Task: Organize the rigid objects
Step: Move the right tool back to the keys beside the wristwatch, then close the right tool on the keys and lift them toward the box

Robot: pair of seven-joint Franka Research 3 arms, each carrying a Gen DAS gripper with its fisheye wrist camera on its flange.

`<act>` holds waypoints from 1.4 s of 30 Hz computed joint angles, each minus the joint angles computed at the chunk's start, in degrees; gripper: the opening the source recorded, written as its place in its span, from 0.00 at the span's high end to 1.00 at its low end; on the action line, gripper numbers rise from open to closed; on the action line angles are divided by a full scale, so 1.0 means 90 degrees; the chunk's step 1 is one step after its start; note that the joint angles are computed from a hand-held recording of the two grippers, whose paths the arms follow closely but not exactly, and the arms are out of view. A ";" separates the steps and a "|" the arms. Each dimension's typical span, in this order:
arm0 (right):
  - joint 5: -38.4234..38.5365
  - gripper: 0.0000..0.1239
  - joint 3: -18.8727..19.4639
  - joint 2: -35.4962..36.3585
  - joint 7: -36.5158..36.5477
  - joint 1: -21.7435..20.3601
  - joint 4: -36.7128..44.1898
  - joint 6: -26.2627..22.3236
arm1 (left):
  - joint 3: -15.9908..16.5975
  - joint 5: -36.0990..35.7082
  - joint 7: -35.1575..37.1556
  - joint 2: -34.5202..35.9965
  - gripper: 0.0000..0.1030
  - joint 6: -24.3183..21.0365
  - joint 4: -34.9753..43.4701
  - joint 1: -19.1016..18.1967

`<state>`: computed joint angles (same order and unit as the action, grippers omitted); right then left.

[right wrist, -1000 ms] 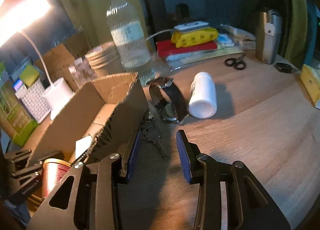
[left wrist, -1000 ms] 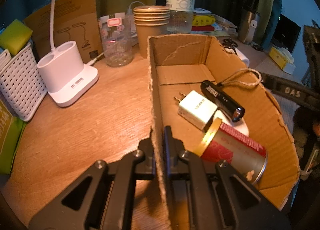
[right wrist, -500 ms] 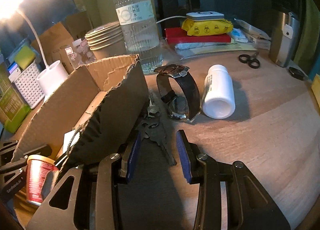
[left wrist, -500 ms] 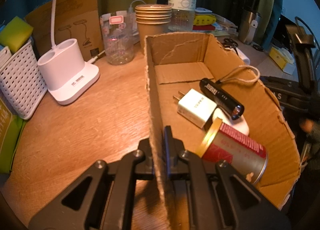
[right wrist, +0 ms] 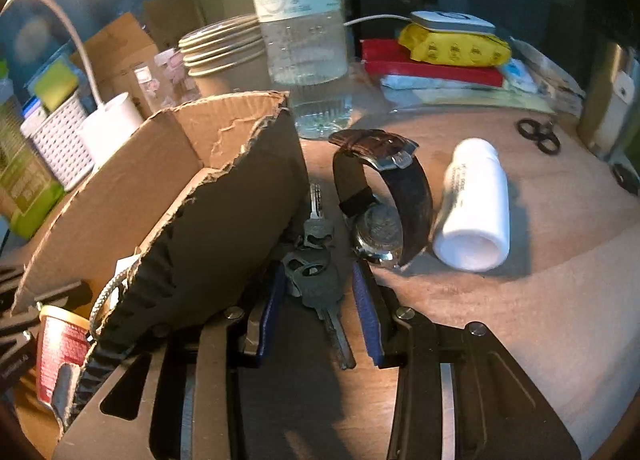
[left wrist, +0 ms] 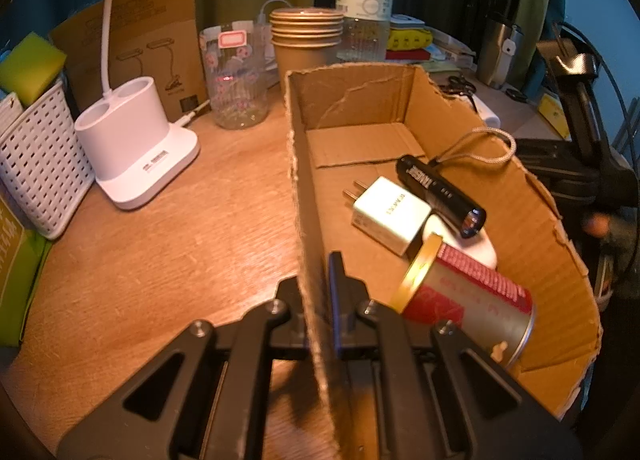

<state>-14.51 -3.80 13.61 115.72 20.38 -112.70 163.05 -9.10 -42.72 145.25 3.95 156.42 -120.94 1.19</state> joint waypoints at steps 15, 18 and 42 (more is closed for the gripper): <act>-0.0024 0.81 -0.0126 0.0107 -0.0299 0.0134 0.0132 -0.0030 | -0.0008 -0.0058 0.0053 0.0000 0.93 0.0027 -0.0026 -0.0008; -0.0938 0.95 -0.0516 0.0017 0.0610 0.0458 0.0073 -0.0010 | -0.0011 -0.0084 0.0072 -0.0020 0.93 0.0010 -0.0040 -0.0010; -0.1767 0.75 0.0333 -0.0293 0.1751 -0.0391 -0.0188 -0.0230 | 0.0007 -0.0089 0.0084 -0.0028 0.93 -0.0003 -0.0038 -0.0022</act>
<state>-30.42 -0.80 10.97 131.47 16.86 -114.39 160.98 -9.04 -43.52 146.01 3.70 156.39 -121.28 0.99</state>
